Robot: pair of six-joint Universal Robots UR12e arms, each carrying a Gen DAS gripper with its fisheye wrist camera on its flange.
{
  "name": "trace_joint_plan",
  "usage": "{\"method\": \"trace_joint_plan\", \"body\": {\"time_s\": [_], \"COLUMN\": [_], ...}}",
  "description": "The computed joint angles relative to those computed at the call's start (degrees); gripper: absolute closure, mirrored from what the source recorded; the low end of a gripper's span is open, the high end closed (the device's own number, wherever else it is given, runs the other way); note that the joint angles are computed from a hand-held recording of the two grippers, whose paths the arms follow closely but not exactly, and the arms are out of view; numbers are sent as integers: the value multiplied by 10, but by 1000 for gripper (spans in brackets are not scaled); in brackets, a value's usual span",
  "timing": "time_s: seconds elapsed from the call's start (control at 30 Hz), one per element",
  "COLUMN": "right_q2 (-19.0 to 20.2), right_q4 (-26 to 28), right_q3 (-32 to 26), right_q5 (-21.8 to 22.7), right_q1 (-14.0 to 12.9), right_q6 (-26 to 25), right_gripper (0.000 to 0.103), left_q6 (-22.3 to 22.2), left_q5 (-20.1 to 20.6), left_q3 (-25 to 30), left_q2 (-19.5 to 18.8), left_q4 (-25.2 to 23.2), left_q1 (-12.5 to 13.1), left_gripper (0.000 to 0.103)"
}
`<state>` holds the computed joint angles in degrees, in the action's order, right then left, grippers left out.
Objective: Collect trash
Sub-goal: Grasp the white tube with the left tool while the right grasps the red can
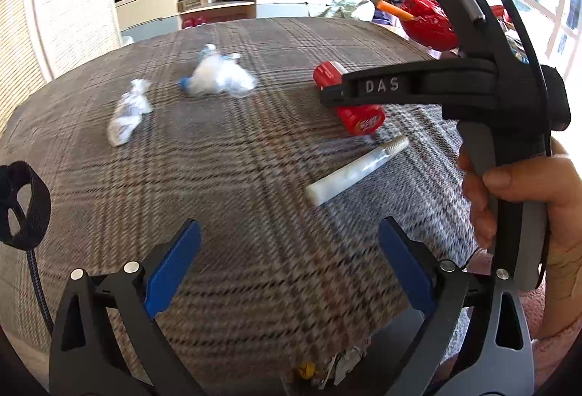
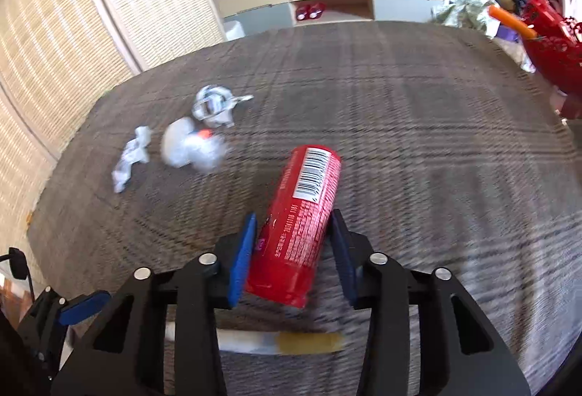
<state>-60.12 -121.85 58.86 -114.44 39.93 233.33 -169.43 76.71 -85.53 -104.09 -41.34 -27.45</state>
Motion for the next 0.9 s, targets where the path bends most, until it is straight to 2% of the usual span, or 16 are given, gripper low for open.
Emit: {"method": "trace_joint_plan", "body": {"time_s": [0.13,0.27,0.43,0.67,0.77,0.83,0.87,0.9], "right_q2": [-28,-53,-61,-62,-66,-68,-70,-73], "right_q4": [-22,-67,-70,-57,-54,-47,-44,-41], "right_q3": [46,89,101,99,102,102,103,106], "right_q5": [3,39,37,32,31,28,25,21], "right_q1": [-10,-23,-26,-20,-15,-11,-8,-6], "right_q6": [21,27,27,20,15,10,9,8], "right_gripper": [66,66,67,67,67,67,67,67], "left_q6": [15,28,44,64,75,76,71,66], "left_q5": [-2,12,1,-14,-9,-1,1,2], "left_q3": [18,24,31,18,3,-6,-10,-11], "left_q2": [-18,-29,-35,-19,-9,-4,-2,0], "left_q4": [0,21,23,10,15,26,29,28], "left_q1": [-9,-19,-24,-26,-31,-34,-36,-37], "left_gripper": [17,32,51,72,77,84,92,92]}}
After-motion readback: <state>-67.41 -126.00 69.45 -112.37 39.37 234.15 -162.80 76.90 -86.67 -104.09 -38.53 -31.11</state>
